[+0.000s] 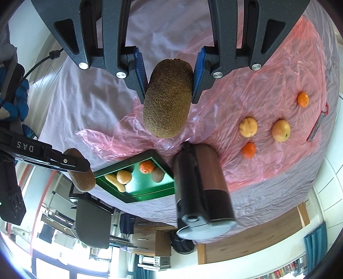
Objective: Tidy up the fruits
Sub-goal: 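Carry both kiwis past the kettle over the green tray with both tools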
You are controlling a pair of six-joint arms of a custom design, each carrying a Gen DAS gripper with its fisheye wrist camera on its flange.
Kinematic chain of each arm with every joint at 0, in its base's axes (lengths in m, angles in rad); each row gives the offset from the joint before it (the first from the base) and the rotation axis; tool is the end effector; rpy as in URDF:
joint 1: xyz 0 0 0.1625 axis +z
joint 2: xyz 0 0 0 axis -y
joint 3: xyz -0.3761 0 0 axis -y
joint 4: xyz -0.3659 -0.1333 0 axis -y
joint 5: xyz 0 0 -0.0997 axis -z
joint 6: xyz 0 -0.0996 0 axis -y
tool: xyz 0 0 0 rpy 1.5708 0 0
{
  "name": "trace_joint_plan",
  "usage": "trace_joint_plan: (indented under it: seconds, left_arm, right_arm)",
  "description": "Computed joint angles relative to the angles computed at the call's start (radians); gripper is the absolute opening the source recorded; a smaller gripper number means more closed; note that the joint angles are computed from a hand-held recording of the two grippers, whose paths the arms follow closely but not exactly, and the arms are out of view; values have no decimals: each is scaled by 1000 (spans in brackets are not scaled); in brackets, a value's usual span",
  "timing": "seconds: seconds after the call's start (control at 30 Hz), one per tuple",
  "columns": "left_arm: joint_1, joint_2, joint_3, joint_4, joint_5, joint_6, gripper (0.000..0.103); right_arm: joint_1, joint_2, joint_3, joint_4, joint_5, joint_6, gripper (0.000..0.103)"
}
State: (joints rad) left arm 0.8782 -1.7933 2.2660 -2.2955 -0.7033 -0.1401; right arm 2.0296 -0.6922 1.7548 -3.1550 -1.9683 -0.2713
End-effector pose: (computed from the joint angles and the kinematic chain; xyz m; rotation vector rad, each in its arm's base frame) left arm -0.0659 -0.4071 0.3252 0.5080 2.2971 -0.7120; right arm 0.3506 -0.4958 0.0529 0.8273 -2.5708 0.7674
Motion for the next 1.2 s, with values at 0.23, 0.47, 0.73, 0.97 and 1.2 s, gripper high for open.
trace_joint_plan:
  seconds: [0.23, 0.47, 0.73, 0.97, 1.2]
  left_arm:
    - [-9, 119, -65, -60, -22, 49, 34]
    - [9, 234, -143, -127, -56, 107, 34]
    - [65, 400, -263, -211, -105, 172, 34]
    - [124, 577, -400, -294, -128, 230, 34]
    - [196, 769, -590, -305, -153, 249, 34]
  right_arm:
    - [-36, -27, -38, -6, -19, -20, 8]
    - [-65, -7, -141, 19, -30, -49, 8]
    - [-99, 97, -352, 105, -46, -91, 8]
    - [-152, 248, -622, 232, -53, -116, 8]
    - [-196, 442, -964, 406, -72, -131, 8]
